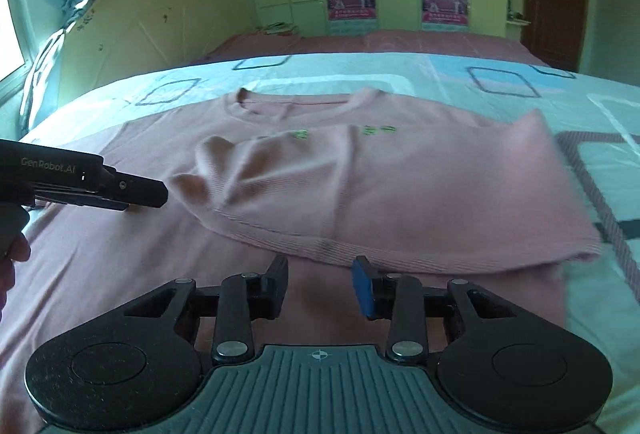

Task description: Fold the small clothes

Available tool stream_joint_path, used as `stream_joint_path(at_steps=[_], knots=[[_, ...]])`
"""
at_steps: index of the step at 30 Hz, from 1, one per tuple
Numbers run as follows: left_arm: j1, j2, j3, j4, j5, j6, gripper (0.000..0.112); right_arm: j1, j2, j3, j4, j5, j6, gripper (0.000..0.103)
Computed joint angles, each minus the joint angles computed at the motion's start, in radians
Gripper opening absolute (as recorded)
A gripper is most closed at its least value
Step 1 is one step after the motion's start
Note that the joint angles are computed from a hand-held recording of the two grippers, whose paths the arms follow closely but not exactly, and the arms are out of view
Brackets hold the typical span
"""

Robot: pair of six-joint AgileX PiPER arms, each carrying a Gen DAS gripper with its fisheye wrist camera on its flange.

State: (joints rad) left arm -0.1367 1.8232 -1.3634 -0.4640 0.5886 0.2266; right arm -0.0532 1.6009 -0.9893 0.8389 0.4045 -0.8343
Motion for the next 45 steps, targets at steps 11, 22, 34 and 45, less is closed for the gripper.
stream_joint_path(at_steps=[11,22,34,45], knots=[[-0.051,0.038,-0.052,0.019,-0.092,-0.039,0.006,-0.231,0.07,-0.037,0.005,-0.043,0.022,0.037],[0.057,0.0,0.034,0.046,-0.109,-0.045,0.006,-0.262,0.106,-0.047,0.073,-0.037,-0.036,0.027],[0.11,-0.074,0.123,-0.147,-0.21,0.198,0.082,-0.393,0.071,-0.088,0.224,0.195,-0.281,0.027],[0.134,0.201,-0.22,-0.15,0.003,0.186,0.033,-0.318,0.536,-0.78,0.052,0.364,0.216,0.027]])
